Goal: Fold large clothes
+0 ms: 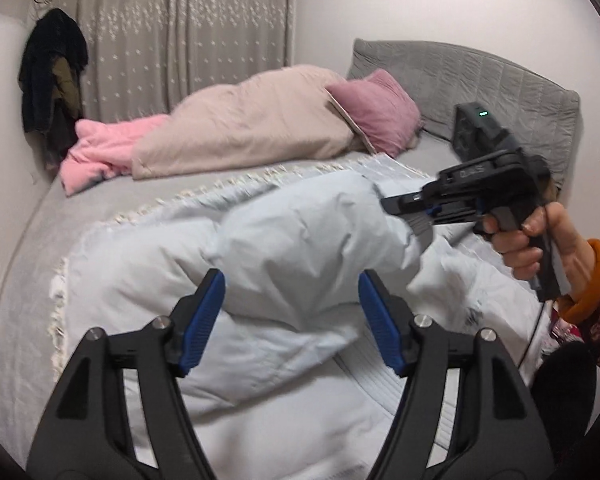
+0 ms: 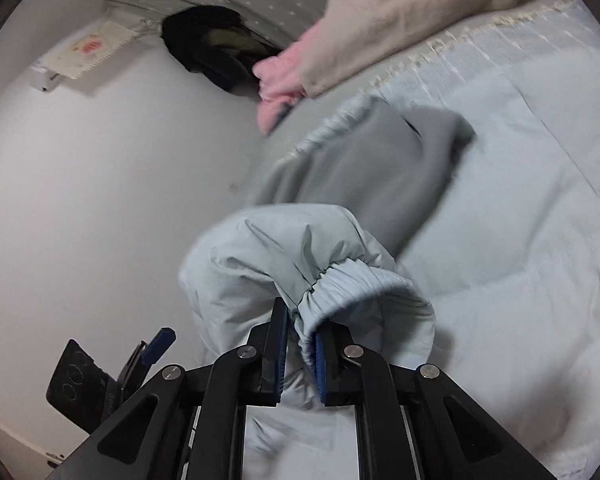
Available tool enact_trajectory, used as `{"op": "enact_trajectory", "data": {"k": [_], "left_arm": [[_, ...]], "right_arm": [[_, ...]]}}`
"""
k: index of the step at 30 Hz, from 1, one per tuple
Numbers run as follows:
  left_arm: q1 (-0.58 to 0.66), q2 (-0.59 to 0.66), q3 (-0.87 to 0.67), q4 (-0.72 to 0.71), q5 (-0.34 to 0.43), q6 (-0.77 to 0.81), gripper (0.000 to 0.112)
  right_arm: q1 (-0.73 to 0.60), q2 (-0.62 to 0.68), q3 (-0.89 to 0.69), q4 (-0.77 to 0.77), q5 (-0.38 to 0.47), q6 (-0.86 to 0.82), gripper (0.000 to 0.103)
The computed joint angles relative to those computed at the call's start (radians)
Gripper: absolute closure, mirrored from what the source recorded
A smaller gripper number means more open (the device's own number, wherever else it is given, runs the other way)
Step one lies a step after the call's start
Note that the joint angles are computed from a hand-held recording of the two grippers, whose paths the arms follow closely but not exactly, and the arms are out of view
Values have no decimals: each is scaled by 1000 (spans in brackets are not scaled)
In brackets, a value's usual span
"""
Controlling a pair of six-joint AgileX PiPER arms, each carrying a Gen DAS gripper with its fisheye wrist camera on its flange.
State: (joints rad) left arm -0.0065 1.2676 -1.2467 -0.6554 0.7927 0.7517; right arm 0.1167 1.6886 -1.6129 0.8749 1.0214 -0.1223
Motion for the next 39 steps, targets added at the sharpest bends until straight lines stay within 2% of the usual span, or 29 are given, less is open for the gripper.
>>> {"op": "enact_trajectory", "data": {"k": [2, 4, 7, 10, 11, 13, 15, 17, 18, 21, 22, 25, 28, 32, 39], "left_arm": [[-19, 38, -60, 52, -34, -75, 42], [-27, 87, -124, 43, -48, -109, 42], [-72, 194, -241, 65, -60, -186, 42], [-145, 354, -411, 190, -14, -370, 42], [-165, 413, -488, 240, 30, -431, 42], [-224, 517, -575, 346, 67, -540, 42], [-283, 595, -615, 463, 67, -595, 39], [-352, 640, -620, 637, 49, -667, 37], [-368, 654, -624, 683, 45, -691, 36], [-359, 699, -708, 679, 120, -726, 36], [-349, 700, -728, 657, 147, -730, 36], [-342, 633, -658, 639, 137, -757, 35], [-348, 557, -581, 644, 119, -763, 34], [-345, 459, -496, 596, 91, -727, 28], [-350, 343, -413, 584, 86, -739, 28]], "right_arm": [[16, 26, -125, -16, 4, 15, 95], [27, 63, -268, -65, 16, 52, 95], [12, 135, -437, -140, 66, 114, 95], [13, 228, -550, -306, 134, 208, 94], [12, 254, -548, -349, 154, 236, 94], [-2, 262, -462, -382, 157, 237, 90], [-13, 219, -299, -411, 82, 202, 82], [-28, 168, -176, -436, 26, 157, 62], [-42, 151, -150, -442, 22, 147, 58], [-128, 101, -124, -457, 62, 124, 50], [-166, 92, -133, -469, 78, 125, 47], [-274, 69, -187, -518, 119, 148, 34], [-387, 68, -232, -567, 141, 148, 28], [-545, 105, -321, -611, 197, 165, 27], [-768, 248, -496, -679, 186, 244, 26]]}}
